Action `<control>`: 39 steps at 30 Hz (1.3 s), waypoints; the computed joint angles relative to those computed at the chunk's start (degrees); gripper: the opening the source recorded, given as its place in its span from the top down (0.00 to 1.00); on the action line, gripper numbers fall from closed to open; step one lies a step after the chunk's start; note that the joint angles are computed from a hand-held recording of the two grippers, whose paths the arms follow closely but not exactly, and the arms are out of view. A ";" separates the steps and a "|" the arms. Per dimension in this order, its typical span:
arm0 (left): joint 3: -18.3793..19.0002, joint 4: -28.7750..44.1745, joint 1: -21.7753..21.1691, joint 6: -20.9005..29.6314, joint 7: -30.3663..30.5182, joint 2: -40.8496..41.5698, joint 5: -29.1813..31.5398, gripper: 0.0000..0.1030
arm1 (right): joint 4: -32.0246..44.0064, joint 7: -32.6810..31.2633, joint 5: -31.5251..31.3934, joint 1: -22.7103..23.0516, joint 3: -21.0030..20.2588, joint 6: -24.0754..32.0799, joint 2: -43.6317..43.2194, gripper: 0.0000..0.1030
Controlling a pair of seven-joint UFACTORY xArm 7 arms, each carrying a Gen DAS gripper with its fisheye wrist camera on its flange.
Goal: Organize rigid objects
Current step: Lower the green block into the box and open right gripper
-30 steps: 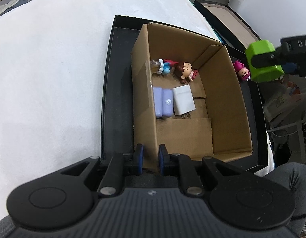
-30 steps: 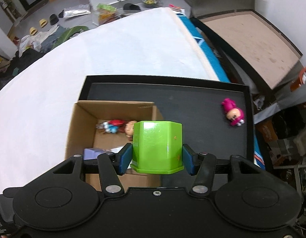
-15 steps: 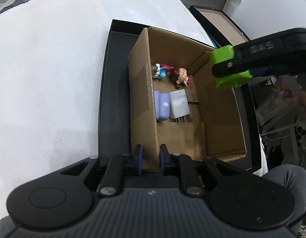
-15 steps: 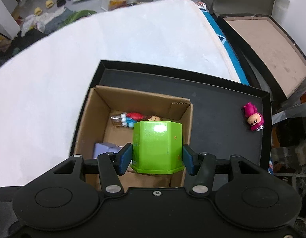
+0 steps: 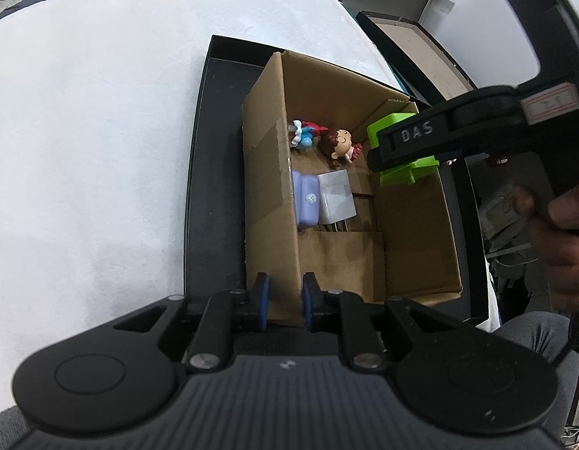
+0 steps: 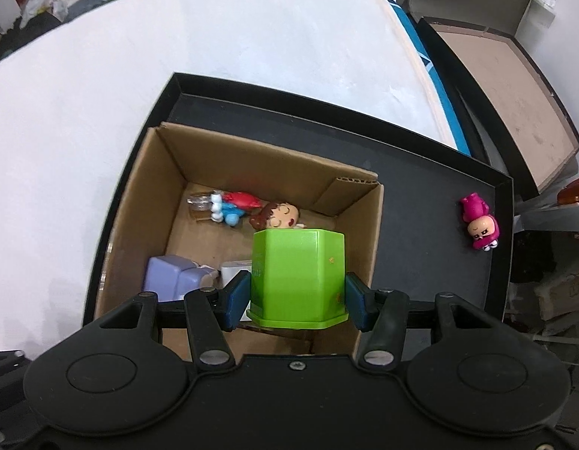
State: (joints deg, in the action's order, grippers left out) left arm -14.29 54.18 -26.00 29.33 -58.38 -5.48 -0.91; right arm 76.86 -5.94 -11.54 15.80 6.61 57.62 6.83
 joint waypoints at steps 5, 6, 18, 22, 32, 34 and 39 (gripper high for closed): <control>0.07 0.02 -0.01 0.01 0.07 -0.01 -0.13 0.83 | -0.92 0.58 -3.26 0.96 0.28 -0.20 -0.01 0.47; 0.04 0.12 0.00 0.21 -0.05 0.00 -0.01 0.83 | -0.90 0.45 -3.33 0.99 0.29 -0.07 -0.02 0.47; 0.04 0.55 0.00 0.90 -0.58 0.25 0.35 0.83 | 1.37 -2.29 1.55 -0.41 -0.08 1.82 -0.68 0.47; 0.01 0.82 0.01 1.25 -0.92 0.38 0.67 0.83 | 2.06 -3.61 3.66 -1.16 -0.28 2.31 -1.18 0.47; -0.14 1.72 -0.03 2.78 -2.25 0.69 2.41 0.84 | 2.64 -6.61 8.86 -3.57 -1.10 3.30 -2.65 0.47; -0.15 1.98 -0.05 3.10 -2.43 0.85 2.69 0.84 | 2.48 -7.11 9.58 -4.09 -1.32 3.16 -3.08 0.45; -0.09 2.03 -0.09 3.17 -2.90 0.88 2.74 0.84 | 2.35 -8.71 11.50 -5.38 -1.83 3.33 -3.66 0.45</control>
State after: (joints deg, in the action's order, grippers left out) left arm -14.38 56.21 -26.08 32.51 -61.28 -4.60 1.83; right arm 79.20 -14.65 -0.04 10.41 4.78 60.95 3.17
